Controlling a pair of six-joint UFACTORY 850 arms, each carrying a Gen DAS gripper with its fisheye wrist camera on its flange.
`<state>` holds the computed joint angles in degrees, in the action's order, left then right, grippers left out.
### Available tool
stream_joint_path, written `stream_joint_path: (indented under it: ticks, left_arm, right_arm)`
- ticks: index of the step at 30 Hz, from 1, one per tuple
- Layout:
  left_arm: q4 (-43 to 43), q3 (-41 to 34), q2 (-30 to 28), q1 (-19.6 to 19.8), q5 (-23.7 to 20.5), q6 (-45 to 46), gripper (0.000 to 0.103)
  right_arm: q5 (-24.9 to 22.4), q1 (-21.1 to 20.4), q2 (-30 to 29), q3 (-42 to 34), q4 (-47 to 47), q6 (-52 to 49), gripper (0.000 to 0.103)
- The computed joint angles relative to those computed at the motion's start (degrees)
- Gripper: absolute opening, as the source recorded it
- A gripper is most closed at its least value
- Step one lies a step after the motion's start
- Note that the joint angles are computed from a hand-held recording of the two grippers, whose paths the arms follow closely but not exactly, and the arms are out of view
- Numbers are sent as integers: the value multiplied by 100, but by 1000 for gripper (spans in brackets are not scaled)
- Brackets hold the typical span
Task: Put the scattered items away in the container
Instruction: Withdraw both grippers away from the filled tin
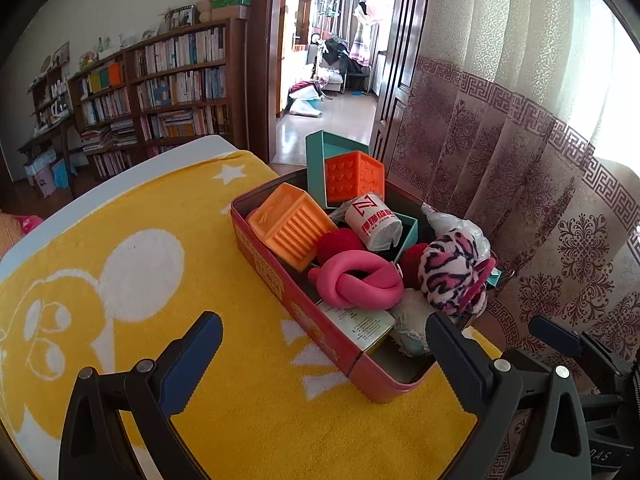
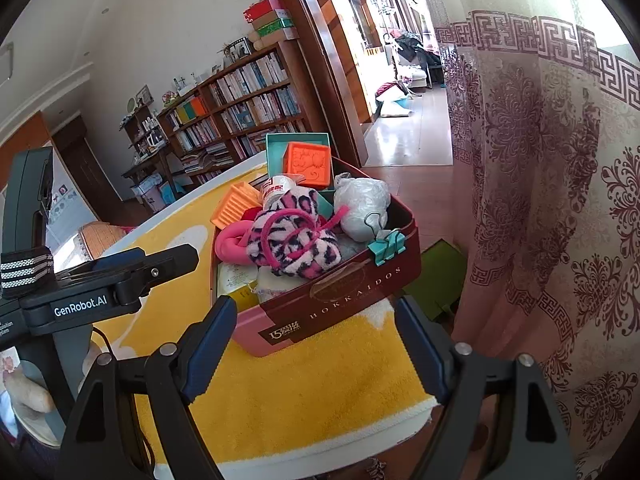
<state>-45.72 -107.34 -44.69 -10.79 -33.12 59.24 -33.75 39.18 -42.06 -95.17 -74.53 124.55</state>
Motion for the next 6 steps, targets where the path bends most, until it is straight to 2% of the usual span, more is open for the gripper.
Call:
stream_joint_path:
  ticks: [6]
  left_arm:
    - [-181,404,220,-115,536,498,103]
  right_arm:
    - [-55,21,35,75,-10,64,84]
